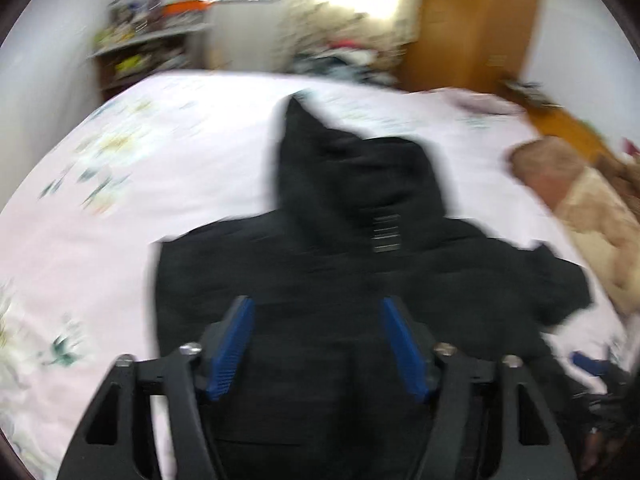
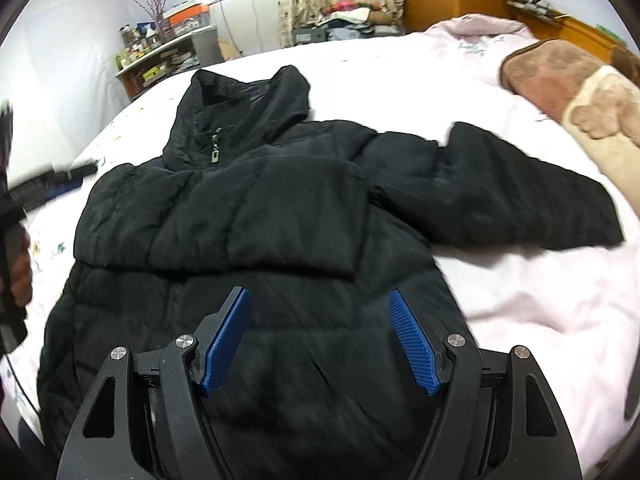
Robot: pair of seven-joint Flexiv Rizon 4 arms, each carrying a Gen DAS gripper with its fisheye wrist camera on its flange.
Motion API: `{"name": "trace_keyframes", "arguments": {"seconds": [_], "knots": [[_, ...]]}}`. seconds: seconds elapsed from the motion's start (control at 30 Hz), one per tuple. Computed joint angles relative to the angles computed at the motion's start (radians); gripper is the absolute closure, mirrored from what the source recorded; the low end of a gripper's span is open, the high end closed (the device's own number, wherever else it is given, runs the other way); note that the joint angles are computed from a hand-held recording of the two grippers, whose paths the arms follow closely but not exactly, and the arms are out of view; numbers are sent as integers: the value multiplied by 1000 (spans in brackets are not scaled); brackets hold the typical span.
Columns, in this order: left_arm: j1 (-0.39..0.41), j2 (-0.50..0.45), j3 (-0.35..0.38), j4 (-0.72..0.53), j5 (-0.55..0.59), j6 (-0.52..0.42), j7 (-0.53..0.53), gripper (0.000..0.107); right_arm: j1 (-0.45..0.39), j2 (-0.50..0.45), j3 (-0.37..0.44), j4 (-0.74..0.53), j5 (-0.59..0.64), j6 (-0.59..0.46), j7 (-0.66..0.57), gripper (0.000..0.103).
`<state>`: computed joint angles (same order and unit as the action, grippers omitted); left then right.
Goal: Fold large clothes
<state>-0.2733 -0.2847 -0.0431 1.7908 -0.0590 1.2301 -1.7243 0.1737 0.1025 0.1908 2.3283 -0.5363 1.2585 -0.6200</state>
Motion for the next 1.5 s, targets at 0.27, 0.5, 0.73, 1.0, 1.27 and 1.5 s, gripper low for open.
{"name": "trace_keyframes", "arguments": {"seconds": [0.27,0.5,0.73,1.0,1.27,1.5], "knots": [[26,-42,52,70,44,11,-105,54,38,-262,-58,-208,95,-34,-110,58],[26,-42,44,32,56,-37,-95,55,63,-309,-91,-258,115,-87,-173,58],[-11,-115,113,-126,170,-25,-93,55,53,-278,-119,-267,3,7,-100,58],[-48,-209,149,-232,257,-114,-151,51,47,-416,-85,-400,214,-100,-277,58],[16,5,47,60,135,89,-72,55,68,-221,-98,-196,96,-9,-143,58],[-33,-10,83,34,200,-66,-145,56,69,-210,-63,-176,144,-99,-167,58]]}}
